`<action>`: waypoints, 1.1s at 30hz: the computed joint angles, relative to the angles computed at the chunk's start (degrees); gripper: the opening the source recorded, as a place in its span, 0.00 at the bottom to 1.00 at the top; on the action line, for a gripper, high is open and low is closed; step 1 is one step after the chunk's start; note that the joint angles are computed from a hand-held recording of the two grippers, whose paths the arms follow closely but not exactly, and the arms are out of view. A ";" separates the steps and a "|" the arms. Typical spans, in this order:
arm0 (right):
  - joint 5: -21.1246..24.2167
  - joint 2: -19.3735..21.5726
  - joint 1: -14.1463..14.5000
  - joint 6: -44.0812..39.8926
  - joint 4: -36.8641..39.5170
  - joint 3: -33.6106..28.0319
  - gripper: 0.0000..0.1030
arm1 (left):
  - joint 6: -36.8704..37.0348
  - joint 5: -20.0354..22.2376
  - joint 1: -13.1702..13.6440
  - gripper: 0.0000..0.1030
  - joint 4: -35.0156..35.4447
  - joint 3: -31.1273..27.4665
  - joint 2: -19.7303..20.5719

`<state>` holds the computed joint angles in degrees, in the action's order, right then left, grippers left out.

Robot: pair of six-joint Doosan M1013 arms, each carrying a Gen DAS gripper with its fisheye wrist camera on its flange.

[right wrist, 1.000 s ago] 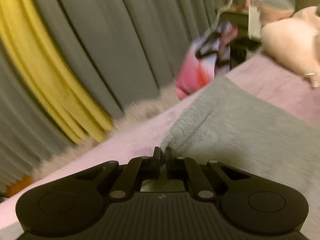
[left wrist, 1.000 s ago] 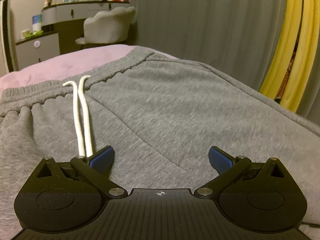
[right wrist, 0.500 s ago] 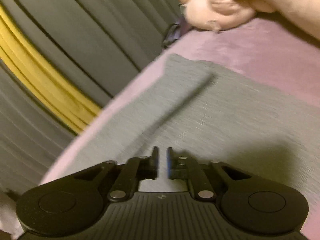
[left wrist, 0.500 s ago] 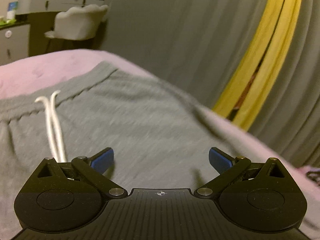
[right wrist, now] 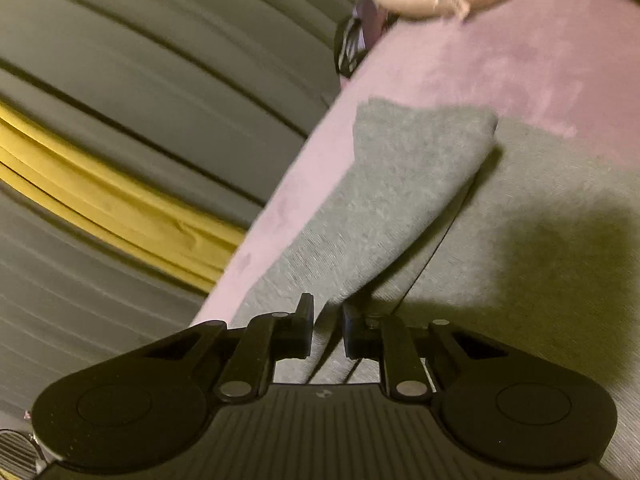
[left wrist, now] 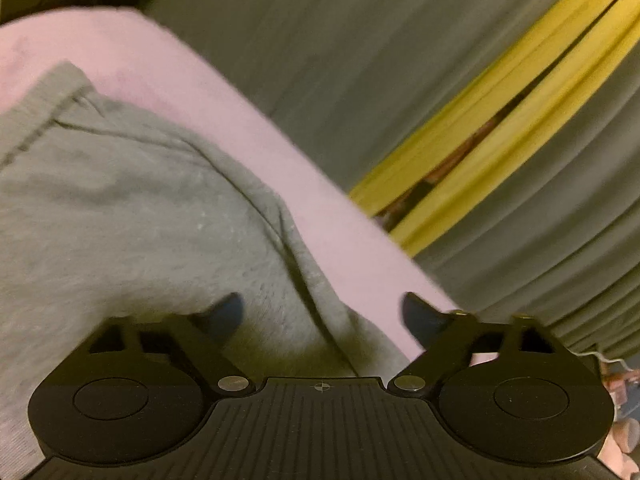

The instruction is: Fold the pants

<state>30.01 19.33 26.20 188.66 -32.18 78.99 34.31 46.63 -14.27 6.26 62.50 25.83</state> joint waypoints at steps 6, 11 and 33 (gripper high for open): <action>-2.88 0.49 -0.20 5.80 -2.88 0.93 0.15 | 2.05 5.05 0.34 0.70 -4.35 -6.72 4.99; 0.09 1.14 -0.43 0.38 0.48 -1.45 0.05 | 1.36 8.31 0.76 0.07 -6.18 -9.30 5.91; 6.86 -15.38 3.68 -1.72 2.65 17.42 0.12 | -20.66 -2.85 -7.63 0.33 12.37 32.51 -25.27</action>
<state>36.87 3.95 29.88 186.94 -29.53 96.41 13.65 43.77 -21.90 18.64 95.01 0.56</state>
